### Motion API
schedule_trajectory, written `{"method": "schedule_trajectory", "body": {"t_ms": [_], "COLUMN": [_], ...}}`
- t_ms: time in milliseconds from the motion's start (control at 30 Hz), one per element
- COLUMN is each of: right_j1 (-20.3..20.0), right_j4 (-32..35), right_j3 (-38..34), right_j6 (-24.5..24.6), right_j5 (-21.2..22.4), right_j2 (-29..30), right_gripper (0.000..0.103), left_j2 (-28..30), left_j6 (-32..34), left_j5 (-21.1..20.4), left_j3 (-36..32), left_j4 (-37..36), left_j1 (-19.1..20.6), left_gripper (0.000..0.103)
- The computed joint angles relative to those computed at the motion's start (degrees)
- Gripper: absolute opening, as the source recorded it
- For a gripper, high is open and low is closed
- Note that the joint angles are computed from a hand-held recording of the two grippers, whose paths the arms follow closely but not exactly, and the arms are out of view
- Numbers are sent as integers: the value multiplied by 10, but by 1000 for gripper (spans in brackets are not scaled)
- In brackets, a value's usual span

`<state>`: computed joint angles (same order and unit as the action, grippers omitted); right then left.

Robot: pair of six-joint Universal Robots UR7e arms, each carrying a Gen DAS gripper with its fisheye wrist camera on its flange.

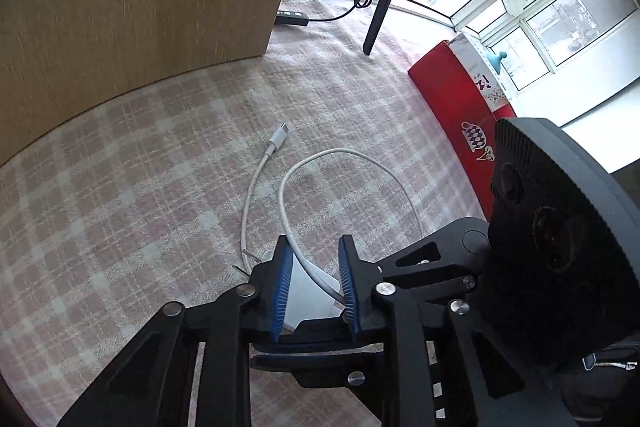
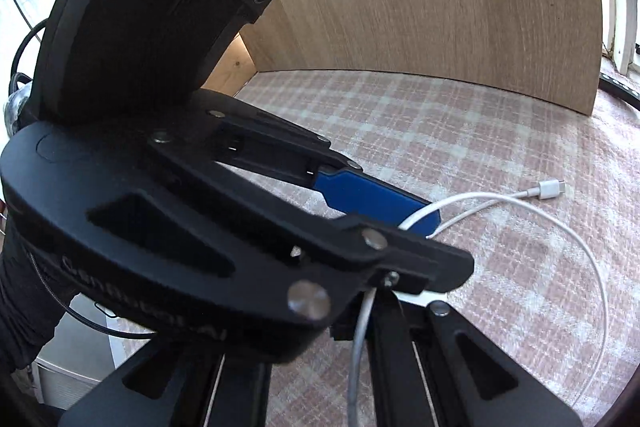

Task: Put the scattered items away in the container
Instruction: 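Lower the right gripper around the white power adapter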

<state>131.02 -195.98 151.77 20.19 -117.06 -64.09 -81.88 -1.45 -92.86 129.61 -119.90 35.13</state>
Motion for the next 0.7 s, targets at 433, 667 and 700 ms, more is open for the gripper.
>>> {"method": "schedule_trajectory", "body": {"t_ms": [433,667,700], "right_j1": [76,16,7], "right_j4": [171,342,356], "right_j3": [23,81,86], "right_j6": [167,308,316], "right_j5": [-76,-119,-111], "right_j2": [-190,-408,-424], "right_gripper": [57,46,47], "left_j2": [-33,-46,-47], "left_j6": [-11,-26,-27], "left_j5": [84,127,133], "left_j3": [10,35,39], "left_j4": [17,-7,-14], "left_j1": [17,23,21], "left_gripper": [4,4,4]}}
